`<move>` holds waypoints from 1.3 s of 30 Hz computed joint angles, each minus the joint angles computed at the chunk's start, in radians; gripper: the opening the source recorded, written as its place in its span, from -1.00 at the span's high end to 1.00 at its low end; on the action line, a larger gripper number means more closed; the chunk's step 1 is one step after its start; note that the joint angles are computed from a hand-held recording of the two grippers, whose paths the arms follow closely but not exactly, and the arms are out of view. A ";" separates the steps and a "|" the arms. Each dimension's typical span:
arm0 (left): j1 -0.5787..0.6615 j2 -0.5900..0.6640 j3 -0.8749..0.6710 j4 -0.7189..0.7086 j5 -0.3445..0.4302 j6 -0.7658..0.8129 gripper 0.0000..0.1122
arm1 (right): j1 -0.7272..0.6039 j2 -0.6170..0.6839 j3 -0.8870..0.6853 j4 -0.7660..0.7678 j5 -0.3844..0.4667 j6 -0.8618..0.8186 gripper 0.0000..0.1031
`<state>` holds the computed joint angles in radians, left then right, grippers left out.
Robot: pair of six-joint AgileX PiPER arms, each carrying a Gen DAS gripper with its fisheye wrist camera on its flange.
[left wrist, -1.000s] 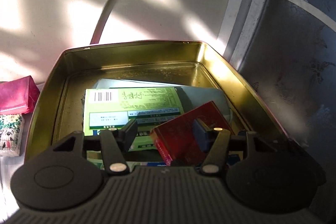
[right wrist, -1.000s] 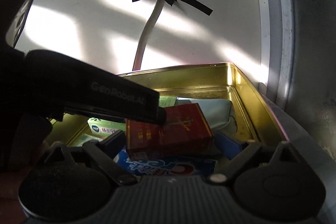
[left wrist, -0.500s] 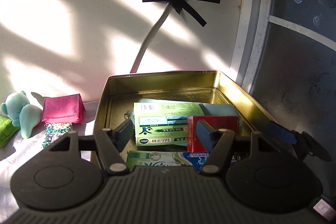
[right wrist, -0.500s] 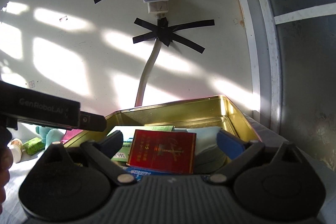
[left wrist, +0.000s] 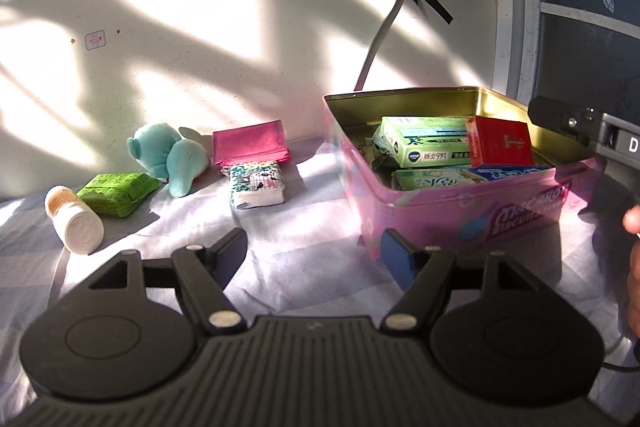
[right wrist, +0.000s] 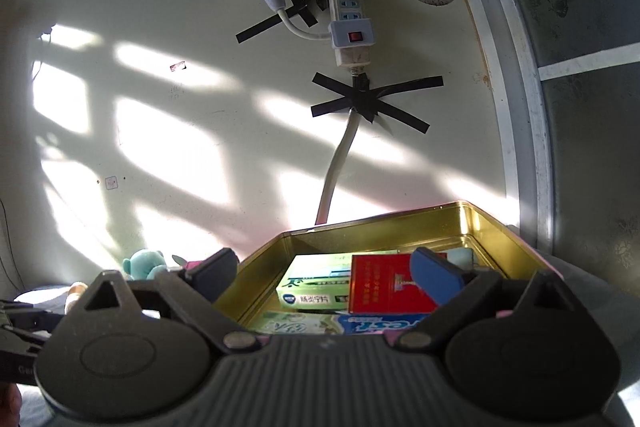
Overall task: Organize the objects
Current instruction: 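Withdraw the left gripper from the tin toward the white pill bottle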
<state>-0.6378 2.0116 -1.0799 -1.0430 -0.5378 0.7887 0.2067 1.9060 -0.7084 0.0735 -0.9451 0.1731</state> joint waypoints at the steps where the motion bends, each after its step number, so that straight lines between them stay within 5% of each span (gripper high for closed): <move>1: 0.013 -0.006 0.020 0.015 -0.008 -0.029 -0.34 | 0.029 0.004 -0.005 0.029 -0.002 -0.016 -0.89; 9: 0.121 -0.010 0.127 0.085 -0.136 -0.193 -0.35 | 0.206 0.055 -0.088 0.125 0.028 -0.127 -0.89; 14: 0.183 0.016 0.144 0.134 -0.082 -0.313 -0.33 | 0.274 0.127 -0.119 0.186 -0.013 -0.212 -0.89; 20: 0.194 0.011 0.173 0.233 -0.104 -0.413 -0.37 | 0.242 0.145 -0.147 0.144 0.068 -0.148 -0.90; 39: 0.207 0.011 0.165 0.227 -0.075 -0.416 -0.45 | 0.236 0.148 -0.144 0.120 0.060 -0.140 -0.93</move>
<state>-0.4309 2.0229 -0.9151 -0.8161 -0.6123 0.3724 0.4428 2.0543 -0.8523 0.1935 -0.8854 0.0329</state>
